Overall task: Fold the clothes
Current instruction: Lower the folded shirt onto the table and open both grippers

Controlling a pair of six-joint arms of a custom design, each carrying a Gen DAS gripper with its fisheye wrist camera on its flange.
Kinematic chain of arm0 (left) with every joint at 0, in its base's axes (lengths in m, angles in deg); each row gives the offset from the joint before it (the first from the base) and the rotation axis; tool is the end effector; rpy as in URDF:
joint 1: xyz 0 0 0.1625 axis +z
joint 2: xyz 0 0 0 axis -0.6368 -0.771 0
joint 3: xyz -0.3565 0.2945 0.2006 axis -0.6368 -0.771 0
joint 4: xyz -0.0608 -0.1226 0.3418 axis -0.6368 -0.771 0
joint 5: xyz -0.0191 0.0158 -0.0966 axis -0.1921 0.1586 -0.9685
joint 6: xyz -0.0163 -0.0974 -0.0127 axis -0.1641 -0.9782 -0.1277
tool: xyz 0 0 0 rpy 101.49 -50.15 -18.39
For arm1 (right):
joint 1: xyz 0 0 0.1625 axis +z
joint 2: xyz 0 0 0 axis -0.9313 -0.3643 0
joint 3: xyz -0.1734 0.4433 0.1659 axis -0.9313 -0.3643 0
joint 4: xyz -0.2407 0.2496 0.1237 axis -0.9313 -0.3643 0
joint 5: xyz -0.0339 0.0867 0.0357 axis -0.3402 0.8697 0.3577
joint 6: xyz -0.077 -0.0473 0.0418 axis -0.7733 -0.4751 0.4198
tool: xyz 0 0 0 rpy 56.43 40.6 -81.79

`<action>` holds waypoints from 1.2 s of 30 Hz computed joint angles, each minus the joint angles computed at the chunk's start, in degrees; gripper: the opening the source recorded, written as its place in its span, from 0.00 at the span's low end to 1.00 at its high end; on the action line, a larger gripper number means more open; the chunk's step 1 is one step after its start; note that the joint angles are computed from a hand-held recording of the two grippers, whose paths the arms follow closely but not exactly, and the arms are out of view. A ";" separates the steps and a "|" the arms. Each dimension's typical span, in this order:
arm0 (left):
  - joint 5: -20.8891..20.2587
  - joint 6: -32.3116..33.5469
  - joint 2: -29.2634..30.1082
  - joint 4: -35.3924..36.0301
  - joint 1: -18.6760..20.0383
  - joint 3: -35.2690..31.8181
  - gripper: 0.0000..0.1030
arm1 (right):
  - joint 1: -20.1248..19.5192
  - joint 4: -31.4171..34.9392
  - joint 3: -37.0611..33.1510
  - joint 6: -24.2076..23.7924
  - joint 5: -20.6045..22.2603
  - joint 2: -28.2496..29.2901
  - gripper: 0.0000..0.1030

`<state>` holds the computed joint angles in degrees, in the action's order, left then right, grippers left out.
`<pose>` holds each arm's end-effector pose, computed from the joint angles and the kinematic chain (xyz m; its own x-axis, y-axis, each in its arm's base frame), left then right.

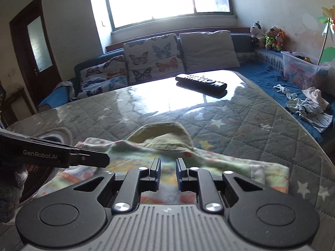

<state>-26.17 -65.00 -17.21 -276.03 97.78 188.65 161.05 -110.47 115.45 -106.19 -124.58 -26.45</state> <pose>-0.1523 -0.6018 0.1329 -0.8664 0.1933 -0.4605 0.4331 0.7500 -0.5000 0.1457 -0.6161 0.1996 -0.7550 -0.4226 0.5014 -0.6467 0.6065 -0.4626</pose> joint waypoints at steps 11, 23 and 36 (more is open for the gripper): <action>0.50 0.06 0.11 -9.52 -2.99 10.19 0.14 | -0.07 -7.75 9.64 -2.78 0.14 -1.97 0.22; 3.25 0.55 0.97 -18.22 -5.17 15.26 0.20 | -0.04 -15.80 16.35 -5.25 0.02 -2.19 0.22; 5.62 -3.54 -0.01 -20.92 -4.82 18.18 0.23 | -2.79 -22.21 18.43 -0.61 -0.83 -3.15 0.22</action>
